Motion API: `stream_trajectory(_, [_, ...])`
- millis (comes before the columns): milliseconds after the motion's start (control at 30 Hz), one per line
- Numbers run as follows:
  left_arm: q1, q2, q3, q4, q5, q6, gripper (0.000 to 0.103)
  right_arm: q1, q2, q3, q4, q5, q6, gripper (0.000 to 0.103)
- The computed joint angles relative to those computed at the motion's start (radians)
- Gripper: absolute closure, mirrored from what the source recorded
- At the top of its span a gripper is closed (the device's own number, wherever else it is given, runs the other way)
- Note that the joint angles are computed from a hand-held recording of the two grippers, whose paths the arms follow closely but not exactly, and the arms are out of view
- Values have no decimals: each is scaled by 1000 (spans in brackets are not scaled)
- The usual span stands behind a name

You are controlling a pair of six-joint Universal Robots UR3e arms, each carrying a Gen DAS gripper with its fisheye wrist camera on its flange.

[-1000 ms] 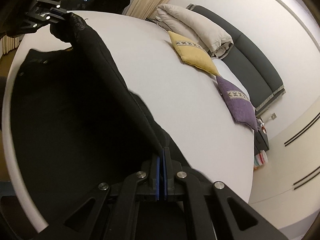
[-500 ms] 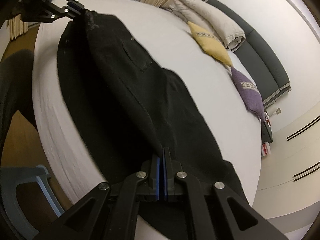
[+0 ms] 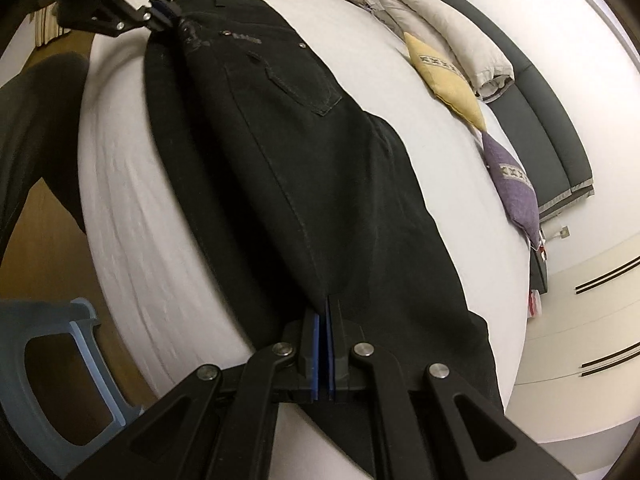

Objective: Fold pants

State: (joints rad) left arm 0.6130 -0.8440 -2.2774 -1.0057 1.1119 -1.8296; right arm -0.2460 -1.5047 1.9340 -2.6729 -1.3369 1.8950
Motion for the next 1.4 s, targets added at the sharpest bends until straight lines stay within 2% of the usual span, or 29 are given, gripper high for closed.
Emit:
stream_trajectory(67, [-14, -12, 1, 0, 22, 22, 96, 1, 9, 9, -6, -8, -3, 100])
stream_trajectory(100, [-40, -73, 14, 64, 21, -8, 96, 5, 15, 23, -23, -17, -7, 100])
stream_trajectory(167, [-61, -114, 49, 69, 33, -24, 96, 14, 15, 61, -73, -36, -29, 100])
stream_trajectory(267, [-45, -76, 24, 53, 27, 6, 96, -6, -5, 72, -51, -13, -19, 100])
stream_trajectory(533, [-109, -192, 4, 250, 84, -63, 92, 1, 14, 115, -127, -30, -4, 97])
stream_trajectory(600, [-136, -213, 23, 255, 115, -95, 89, 15, 29, 150, -202, -48, -9, 97])
stream_trajectory(667, [-188, -238, 77, 226, 186, -122, 87, 17, 23, 163, -224, -52, -2, 97])
stream_trajectory(733, [-208, -232, 153, 116, 226, -127, 82, -10, -9, 134, -132, -14, 39, 92])
stream_trajectory(767, [-196, -215, 191, 38, 220, -121, 75, -37, -28, 105, -51, 26, 70, 89])
stream_trajectory(800, [-181, -197, 227, -26, 205, -118, 69, -54, -37, 92, -13, 49, 86, 80])
stream_trajectory(833, [-159, -181, 275, -97, 176, -127, 63, -78, -44, 79, 26, 81, 109, 70])
stream_trajectory(867, [-148, -177, 315, -138, 149, -150, 49, -92, -44, 81, 31, 96, 120, 68])
stream_trajectory(900, [-141, -182, 352, -156, 106, -195, 43, -103, -33, 82, 34, 106, 125, 68])
stream_trajectory(933, [-139, -197, 385, -163, 61, -245, 42, -106, -28, 84, 32, 111, 130, 68])
stream_trajectory(1000, [-215, -288, 432, -67, 50, -404, 41, -110, -19, 86, 27, 125, 158, 68])
stream_trajectory(1100, [-391, -493, 471, 165, 158, -618, 41, -147, -22, 43, 128, 179, 200, 67])
stream_trajectory(1133, [-434, -569, 492, 208, 184, -676, 41, -170, -27, 18, 194, 207, 205, 63])
stream_trajectory(1200, [-499, -724, 564, 215, 249, -759, 41, -224, -37, -29, 318, 261, 212, 54])
stream_trajectory(1267, [-544, -830, 568, 226, 318, -821, 41, -310, -54, -76, 476, 340, 216, 54])
stream_trajectory(1300, [-535, -822, 508, 316, 298, -840, 40, -381, -54, -114, 579, 402, 218, 54])
stream_trajectory(1333, [-527, -818, 489, 343, 284, -860, 40, -431, -46, -140, 639, 441, 223, 54])
stream_trajectory(1400, [-530, -830, 520, 312, 286, -885, 40, -550, 16, -233, 773, 528, 264, 54])
